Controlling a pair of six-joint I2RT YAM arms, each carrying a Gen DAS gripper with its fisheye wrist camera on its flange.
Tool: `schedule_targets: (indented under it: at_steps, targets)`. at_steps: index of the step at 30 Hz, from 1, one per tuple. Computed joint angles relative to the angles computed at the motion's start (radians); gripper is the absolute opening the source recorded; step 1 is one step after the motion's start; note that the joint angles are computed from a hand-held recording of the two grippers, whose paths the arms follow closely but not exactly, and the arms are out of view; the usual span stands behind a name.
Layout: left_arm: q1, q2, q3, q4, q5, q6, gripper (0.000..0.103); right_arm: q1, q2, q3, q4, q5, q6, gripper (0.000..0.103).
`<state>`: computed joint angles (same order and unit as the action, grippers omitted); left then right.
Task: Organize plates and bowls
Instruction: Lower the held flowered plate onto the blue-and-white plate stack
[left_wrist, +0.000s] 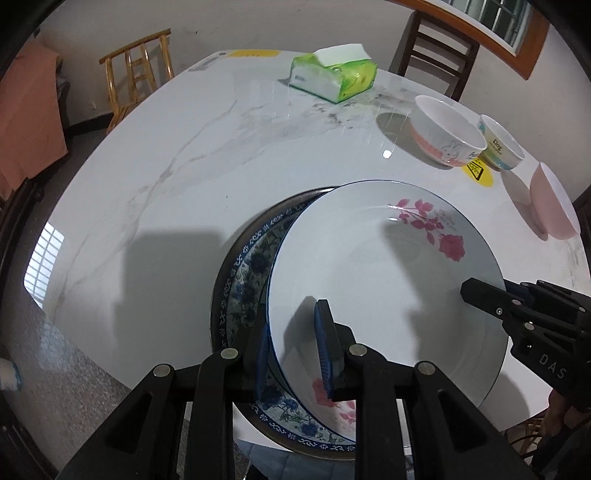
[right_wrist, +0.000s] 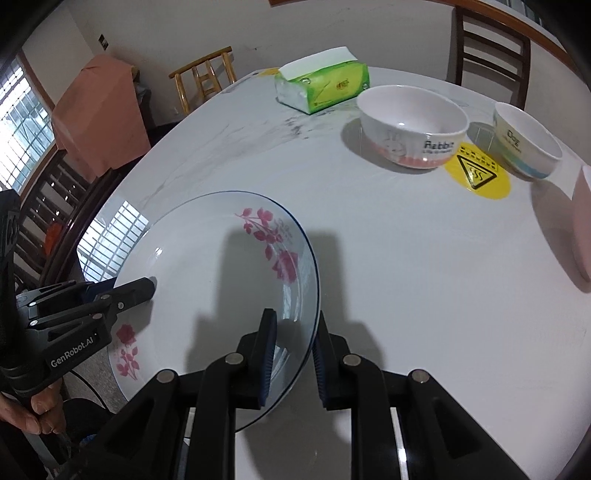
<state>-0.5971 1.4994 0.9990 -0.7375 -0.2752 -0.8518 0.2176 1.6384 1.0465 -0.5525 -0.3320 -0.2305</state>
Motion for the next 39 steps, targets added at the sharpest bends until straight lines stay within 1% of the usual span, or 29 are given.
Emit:
schedule_targets:
  at_steps: [4,8,14,19,30,36,39]
  targets:
    - [0.010,0.014,-0.015,0.008,0.011,0.003,0.020,0.033,-0.002,0.001,0.011,0.054,-0.002,0.019]
    - [0.018,-0.006,-0.044,0.036,0.012,0.006,0.020,0.059,-0.010,-0.004,0.017,0.095,-0.006,0.019]
    - [0.040,-0.018,-0.053,0.045,0.033,0.012,0.019,0.075,0.000,0.016,-0.017,0.117,0.000,0.021]
    - [0.035,-0.041,-0.054,0.042,0.000,0.021,0.019,0.077,-0.007,0.009,-0.020,0.126,-0.001,0.021]
    - [0.050,-0.148,-0.090,0.041,-0.028,0.000,0.019,0.112,0.000,0.038,-0.060,0.159,0.002,0.022]
    - [0.085,-0.169,-0.107,0.047,-0.013,-0.006,0.021,0.115,0.015,0.049,-0.083,0.138,-0.019,0.022]
    - [0.102,-0.177,-0.110,0.049,-0.007,-0.002,0.021,0.125,0.022,0.062,-0.094,0.152,-0.015,0.022]
